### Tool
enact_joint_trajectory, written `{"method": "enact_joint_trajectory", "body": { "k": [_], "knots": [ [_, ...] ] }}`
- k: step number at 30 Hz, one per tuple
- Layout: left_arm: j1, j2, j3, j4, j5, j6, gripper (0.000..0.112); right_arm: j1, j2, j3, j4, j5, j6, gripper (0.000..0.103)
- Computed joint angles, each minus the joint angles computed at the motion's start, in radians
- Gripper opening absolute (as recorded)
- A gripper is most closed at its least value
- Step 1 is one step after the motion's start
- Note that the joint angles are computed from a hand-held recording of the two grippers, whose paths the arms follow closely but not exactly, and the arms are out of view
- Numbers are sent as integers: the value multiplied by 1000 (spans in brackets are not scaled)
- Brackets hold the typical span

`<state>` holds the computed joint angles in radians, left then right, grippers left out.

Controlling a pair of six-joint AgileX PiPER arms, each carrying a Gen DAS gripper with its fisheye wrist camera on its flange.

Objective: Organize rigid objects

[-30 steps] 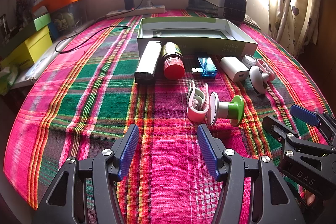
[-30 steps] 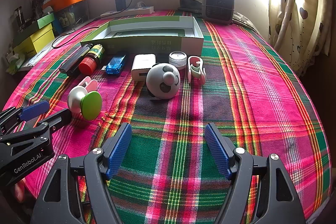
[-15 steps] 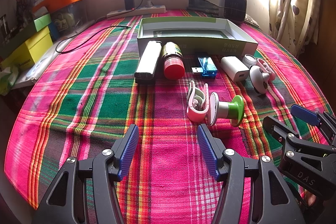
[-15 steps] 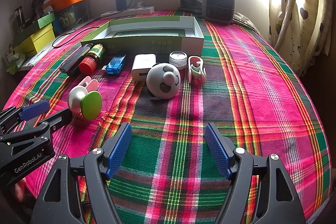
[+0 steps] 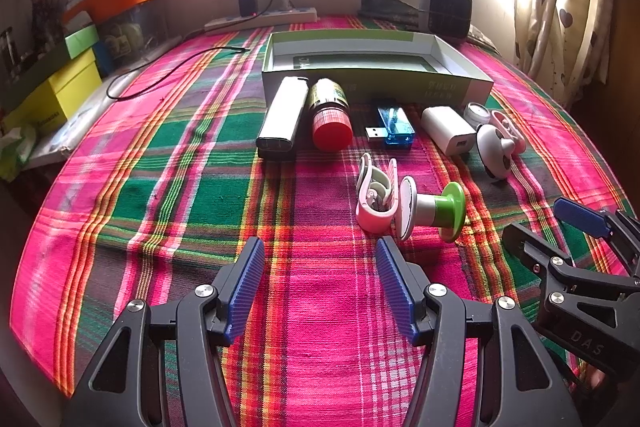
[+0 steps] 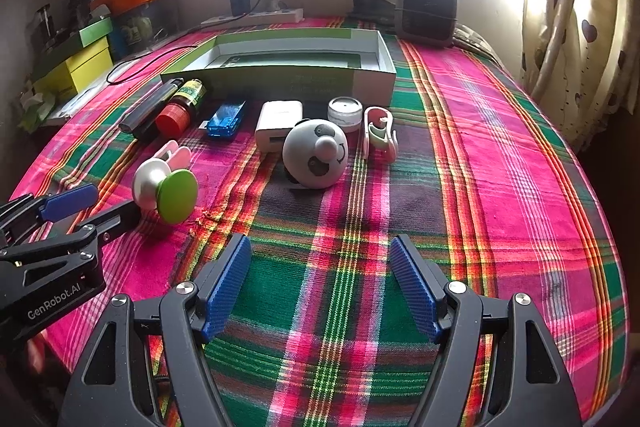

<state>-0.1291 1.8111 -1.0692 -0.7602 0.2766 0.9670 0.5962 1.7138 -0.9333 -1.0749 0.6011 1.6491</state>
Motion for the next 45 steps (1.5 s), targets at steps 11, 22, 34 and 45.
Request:
{"method": "enact_joint_trajectory", "body": {
  "k": [11, 22, 34, 45],
  "knots": [
    [25, -11, -1, -136, 81, 169, 57, -38, -28, 29, 10, -37, -41, 72],
    [-9, -28, -13, -195, 151, 246, 57, -80, -81, 72, -13, -33, -24, 72],
    [-74, -1, -62, -105, 99, 137, 56, -102, -92, 83, -20, -48, -27, 72],
    [-72, -7, -54, -139, 88, 168, 32, -114, -87, 78, -5, -58, -48, 72]
  ]
}}
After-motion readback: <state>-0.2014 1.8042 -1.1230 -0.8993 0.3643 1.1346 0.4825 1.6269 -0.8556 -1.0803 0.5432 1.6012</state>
